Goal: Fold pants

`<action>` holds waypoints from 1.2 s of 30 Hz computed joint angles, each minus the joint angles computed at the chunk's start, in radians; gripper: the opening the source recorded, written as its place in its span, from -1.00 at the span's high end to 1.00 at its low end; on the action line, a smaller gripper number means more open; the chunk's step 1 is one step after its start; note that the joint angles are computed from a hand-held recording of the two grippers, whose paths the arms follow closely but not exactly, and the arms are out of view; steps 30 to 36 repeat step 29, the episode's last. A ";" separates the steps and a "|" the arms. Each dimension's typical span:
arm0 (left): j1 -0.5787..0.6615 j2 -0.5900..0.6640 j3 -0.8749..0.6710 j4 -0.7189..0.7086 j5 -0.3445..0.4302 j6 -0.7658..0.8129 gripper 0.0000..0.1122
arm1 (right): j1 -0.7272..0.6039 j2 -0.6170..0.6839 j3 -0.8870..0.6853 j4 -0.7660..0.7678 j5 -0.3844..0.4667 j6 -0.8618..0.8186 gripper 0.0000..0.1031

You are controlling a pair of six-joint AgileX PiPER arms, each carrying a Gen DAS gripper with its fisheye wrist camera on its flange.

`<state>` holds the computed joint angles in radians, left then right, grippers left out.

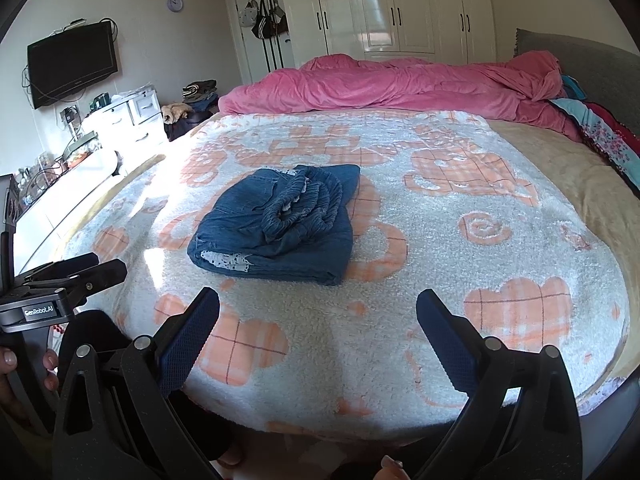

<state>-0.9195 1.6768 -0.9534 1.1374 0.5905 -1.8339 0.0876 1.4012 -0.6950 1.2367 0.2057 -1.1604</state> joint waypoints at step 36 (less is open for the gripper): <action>0.807 0.620 -0.742 -0.463 0.121 0.807 -0.69 | -0.456 0.984 -1.260 -1.316 0.305 1.301 -0.91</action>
